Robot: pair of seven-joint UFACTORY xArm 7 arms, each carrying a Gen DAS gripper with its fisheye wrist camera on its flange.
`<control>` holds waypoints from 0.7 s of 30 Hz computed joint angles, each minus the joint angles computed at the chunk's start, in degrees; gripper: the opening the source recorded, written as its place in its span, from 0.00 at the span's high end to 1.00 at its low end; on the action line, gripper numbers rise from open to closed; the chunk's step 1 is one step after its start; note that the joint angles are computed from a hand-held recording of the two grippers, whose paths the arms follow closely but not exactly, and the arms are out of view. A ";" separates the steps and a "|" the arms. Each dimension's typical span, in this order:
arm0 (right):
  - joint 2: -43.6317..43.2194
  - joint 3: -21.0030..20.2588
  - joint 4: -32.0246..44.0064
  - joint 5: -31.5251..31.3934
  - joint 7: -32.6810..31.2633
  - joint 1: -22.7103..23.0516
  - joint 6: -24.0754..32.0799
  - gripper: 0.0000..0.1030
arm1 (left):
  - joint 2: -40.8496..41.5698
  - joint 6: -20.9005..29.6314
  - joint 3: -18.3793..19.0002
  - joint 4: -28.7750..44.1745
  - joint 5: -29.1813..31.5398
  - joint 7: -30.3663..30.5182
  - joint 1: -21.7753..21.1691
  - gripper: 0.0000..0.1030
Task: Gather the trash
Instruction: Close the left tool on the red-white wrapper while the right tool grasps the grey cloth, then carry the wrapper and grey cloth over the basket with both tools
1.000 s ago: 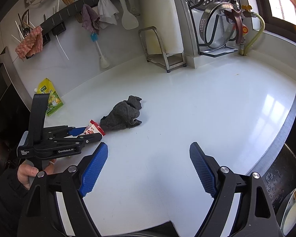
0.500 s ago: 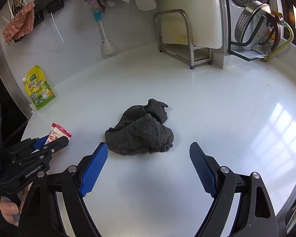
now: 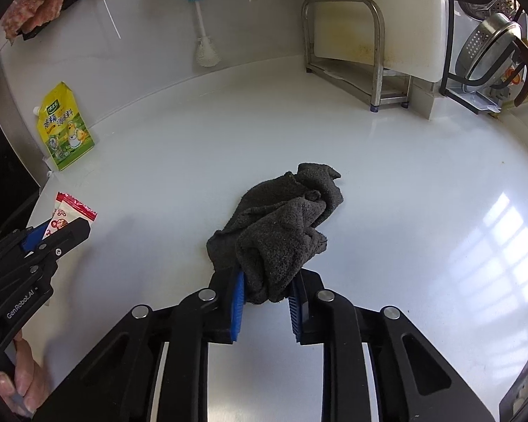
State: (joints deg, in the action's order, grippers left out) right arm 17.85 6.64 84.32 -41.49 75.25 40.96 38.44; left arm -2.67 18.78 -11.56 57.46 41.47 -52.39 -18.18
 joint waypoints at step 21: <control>-37.77 27.43 -32.97 3.26 32.11 4.35 19.80 0.82 | -28.81 9.27 -17.51 -19.15 -24.81 2.29 -11.41 0.71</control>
